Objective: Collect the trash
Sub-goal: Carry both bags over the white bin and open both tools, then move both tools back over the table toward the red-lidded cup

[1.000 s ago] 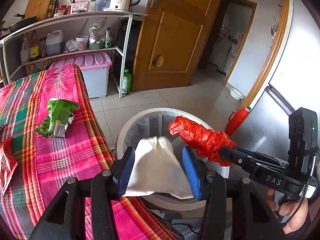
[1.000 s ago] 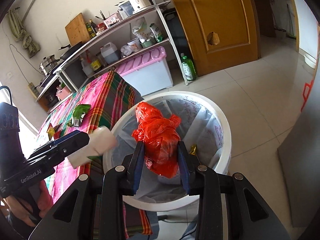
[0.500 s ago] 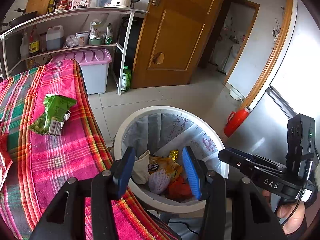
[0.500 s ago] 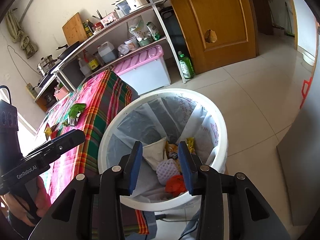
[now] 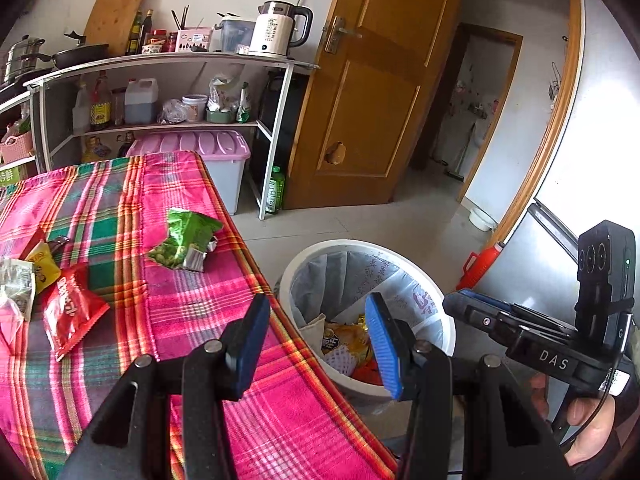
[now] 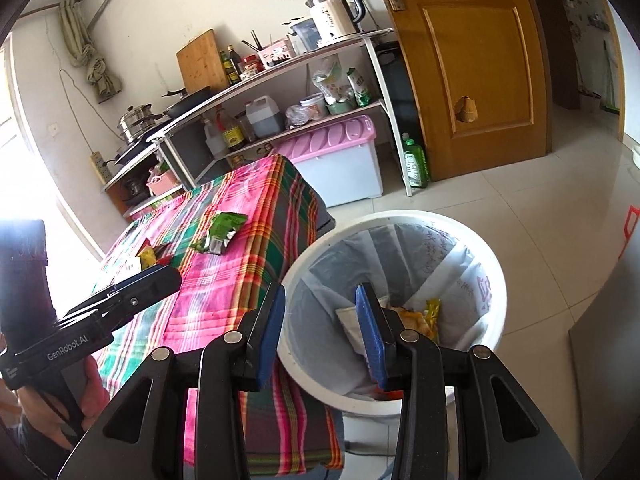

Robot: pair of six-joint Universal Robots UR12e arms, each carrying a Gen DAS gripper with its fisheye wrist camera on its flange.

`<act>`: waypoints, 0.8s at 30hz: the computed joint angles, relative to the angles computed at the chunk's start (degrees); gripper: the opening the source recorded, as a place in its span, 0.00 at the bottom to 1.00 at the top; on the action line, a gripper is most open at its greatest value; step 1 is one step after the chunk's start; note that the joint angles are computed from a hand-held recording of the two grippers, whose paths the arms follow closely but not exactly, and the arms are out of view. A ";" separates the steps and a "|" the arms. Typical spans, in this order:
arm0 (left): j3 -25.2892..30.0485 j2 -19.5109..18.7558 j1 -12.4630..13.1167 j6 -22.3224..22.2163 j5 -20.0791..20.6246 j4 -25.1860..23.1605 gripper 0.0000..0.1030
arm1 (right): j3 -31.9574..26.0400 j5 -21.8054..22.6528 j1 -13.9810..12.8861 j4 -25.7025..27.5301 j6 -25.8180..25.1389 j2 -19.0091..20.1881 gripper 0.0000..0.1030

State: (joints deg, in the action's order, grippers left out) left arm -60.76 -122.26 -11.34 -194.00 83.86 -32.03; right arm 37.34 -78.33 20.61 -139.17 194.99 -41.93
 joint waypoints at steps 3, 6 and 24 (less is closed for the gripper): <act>-2.27 1.44 0.37 -0.53 1.07 1.30 0.50 | -1.09 1.00 0.44 0.57 -1.03 0.44 0.37; -4.45 2.80 0.75 -1.26 2.08 2.49 0.50 | -2.81 1.74 0.96 1.68 -2.33 1.20 0.37; -14.44 8.90 3.45 -4.35 9.10 7.27 0.50 | -15.20 6.04 3.13 9.35 -6.57 7.46 0.37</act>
State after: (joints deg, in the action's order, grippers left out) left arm -75.20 -113.36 -7.89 -198.35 92.96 -24.76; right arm 22.14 -72.30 23.74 -129.81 188.41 -34.48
